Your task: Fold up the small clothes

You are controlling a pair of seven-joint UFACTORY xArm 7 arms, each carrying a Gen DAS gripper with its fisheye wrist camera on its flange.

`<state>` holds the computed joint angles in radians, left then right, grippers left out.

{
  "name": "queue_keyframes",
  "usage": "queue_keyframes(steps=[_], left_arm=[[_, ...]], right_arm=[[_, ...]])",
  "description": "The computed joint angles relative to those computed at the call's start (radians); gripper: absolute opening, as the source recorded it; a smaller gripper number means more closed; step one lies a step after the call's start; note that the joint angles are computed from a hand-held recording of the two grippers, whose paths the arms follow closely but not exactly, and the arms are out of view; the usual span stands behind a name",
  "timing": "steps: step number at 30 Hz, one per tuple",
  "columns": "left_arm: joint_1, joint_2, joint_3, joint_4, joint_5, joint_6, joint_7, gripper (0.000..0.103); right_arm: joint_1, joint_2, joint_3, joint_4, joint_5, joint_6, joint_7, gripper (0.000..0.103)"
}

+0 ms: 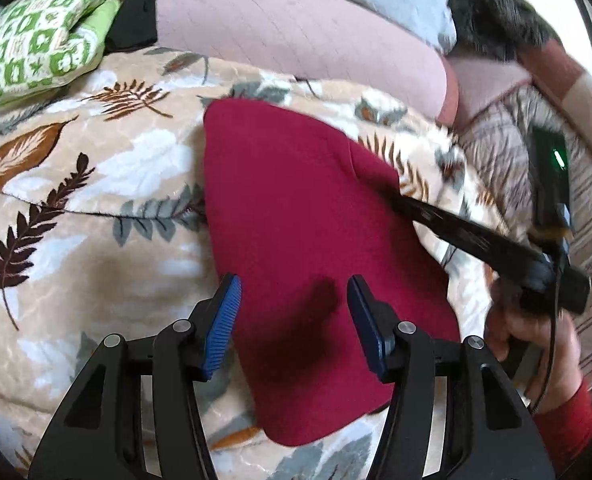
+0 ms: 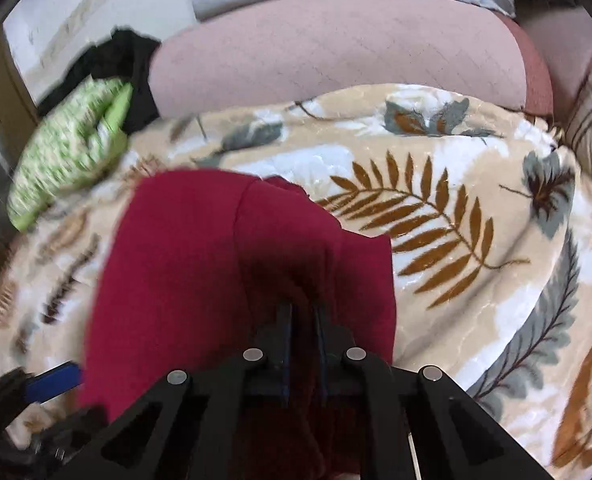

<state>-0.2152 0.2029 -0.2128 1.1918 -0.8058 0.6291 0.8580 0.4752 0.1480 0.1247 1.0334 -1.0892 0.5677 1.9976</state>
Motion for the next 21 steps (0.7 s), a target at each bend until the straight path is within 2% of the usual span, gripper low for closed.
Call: queue_keyframes(steps=[1,3,4,5,8,11,12,15,16,17,18,19,20,21], left_arm=[[0.003,0.015,0.003,0.017,-0.001,0.009,-0.015,0.072],[0.012,0.050,0.005,0.053,-0.005,0.034,-0.045,0.075],[0.016,0.072,0.006,0.075,0.005,0.057,-0.067,0.075],[0.019,0.095,0.007,0.097,0.021,0.079,-0.092,0.075],[0.035,0.147,-0.007,0.137,0.027,0.117,-0.122,0.075],[0.047,0.185,-0.033,0.165,0.012,0.140,-0.083,0.085],[0.042,0.203,-0.036,0.181,0.022,0.147,-0.089,0.088],[0.038,0.254,-0.043,0.229,0.041,0.179,-0.131,0.088],[0.040,0.255,-0.046,0.229,0.039,0.176,-0.137,0.087],[0.042,0.254,-0.049,0.230,0.039,0.175,-0.139,0.083],[0.045,0.244,-0.053,0.223,0.038,0.174,-0.132,0.075],[0.047,0.228,-0.055,0.208,0.036,0.163,-0.121,0.065],[0.052,0.201,-0.058,0.186,0.032,0.160,-0.101,0.060],[0.058,0.181,-0.057,0.174,0.029,0.173,-0.088,0.053]], right_arm=[[0.007,-0.019,0.001,-0.013,-0.017,0.016,0.022,0.010],[0.008,-0.046,0.013,-0.032,-0.004,0.063,0.023,0.038],[0.001,-0.057,0.014,-0.051,-0.019,0.047,0.047,0.071],[-0.008,-0.066,0.011,-0.074,-0.062,0.012,0.100,0.089],[-0.046,-0.059,0.004,-0.106,-0.112,-0.077,0.162,0.090],[-0.090,-0.006,-0.036,-0.101,-0.308,-0.275,0.361,0.090],[-0.097,0.018,-0.042,-0.086,-0.342,-0.310,0.397,0.090],[-0.092,0.057,-0.050,-0.050,-0.399,-0.317,0.437,0.089],[-0.090,0.060,-0.050,-0.043,-0.420,-0.316,0.452,0.078],[-0.088,0.060,-0.044,-0.036,-0.412,-0.310,0.436,0.061],[-0.083,0.053,-0.035,-0.037,-0.363,-0.280,0.377,0.057],[-0.077,0.046,-0.027,-0.037,-0.313,-0.255,0.312,0.045],[-0.070,0.034,-0.022,-0.040,-0.279,-0.236,0.265,0.035],[-0.061,0.015,-0.018,-0.047,-0.259,-0.224,0.242,0.033]])
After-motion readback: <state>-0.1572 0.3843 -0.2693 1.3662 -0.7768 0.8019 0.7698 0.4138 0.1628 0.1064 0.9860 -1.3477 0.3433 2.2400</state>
